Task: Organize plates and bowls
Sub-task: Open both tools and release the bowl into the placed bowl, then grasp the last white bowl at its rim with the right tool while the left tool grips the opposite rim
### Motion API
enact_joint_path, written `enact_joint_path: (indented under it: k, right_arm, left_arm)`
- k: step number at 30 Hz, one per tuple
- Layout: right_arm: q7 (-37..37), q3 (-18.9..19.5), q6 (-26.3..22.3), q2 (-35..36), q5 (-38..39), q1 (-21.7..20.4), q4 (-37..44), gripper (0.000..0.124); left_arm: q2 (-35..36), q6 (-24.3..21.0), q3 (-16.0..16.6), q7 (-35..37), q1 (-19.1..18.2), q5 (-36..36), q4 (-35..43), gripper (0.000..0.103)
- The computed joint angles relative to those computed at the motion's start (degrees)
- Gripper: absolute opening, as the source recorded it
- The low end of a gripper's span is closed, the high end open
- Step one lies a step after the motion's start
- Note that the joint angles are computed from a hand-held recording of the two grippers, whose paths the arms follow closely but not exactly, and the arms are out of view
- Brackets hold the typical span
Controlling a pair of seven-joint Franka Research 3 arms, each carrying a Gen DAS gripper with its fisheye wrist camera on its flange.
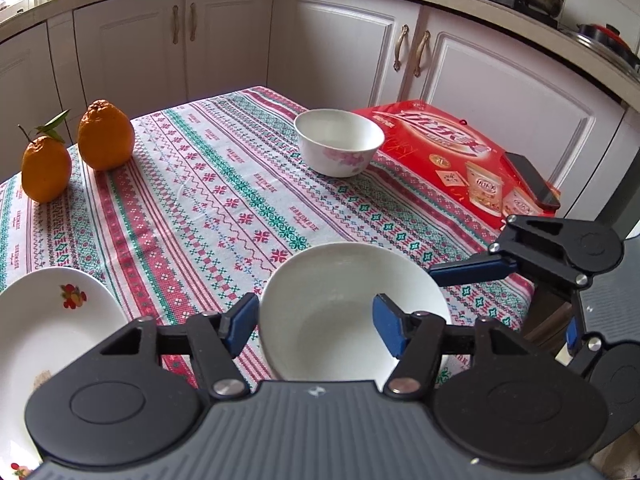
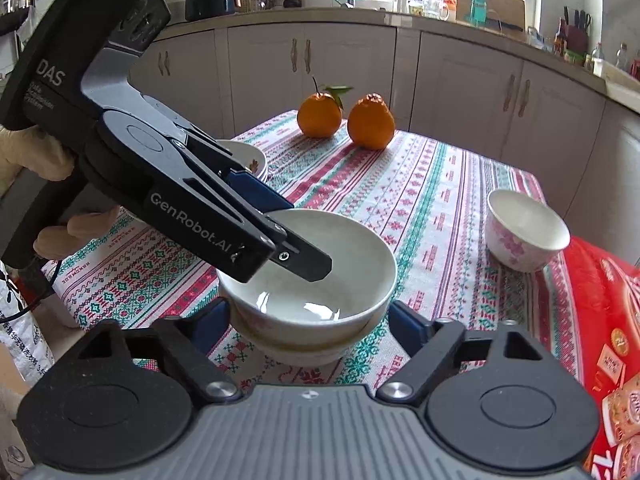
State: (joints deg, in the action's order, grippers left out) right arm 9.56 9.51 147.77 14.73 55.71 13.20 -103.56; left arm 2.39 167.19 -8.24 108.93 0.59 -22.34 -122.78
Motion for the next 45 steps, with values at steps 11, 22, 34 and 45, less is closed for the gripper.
enact_joint_path:
  k: [11, 22, 34, 45]
  right_arm:
    - [-6.3, 0.0, 0.6, -2.5, 7.7, -0.7, -1.2, 0.097]
    - [-4.2, -0.2, 3.8, -0.8, 6.8, -0.7, -0.6, 0.098]
    - [-1.0, -0.8, 6.5, 5.9, 4.9, -3.1, 7.7, 0.102]
    - [10.3, 0.6, 7.9, 18.7, -9.3, -5.4, 23.5, 0.103]
  left_arm:
    - [-1.8, 1.9, 1.5, -5.6, -0.3, 6.7, -1.5, 0.07]
    - [-1.1, 0.3, 1.7, -6.9, -0.4, 8.7, 0.3, 0.07]
    - [9.0, -5.7, -2.1, -3.8, 2.7, 9.7, 15.3, 0.089]
    - [25.6, -12.5, -3.1, -6.2, 2.5, 17.6, 38.3, 0.094]
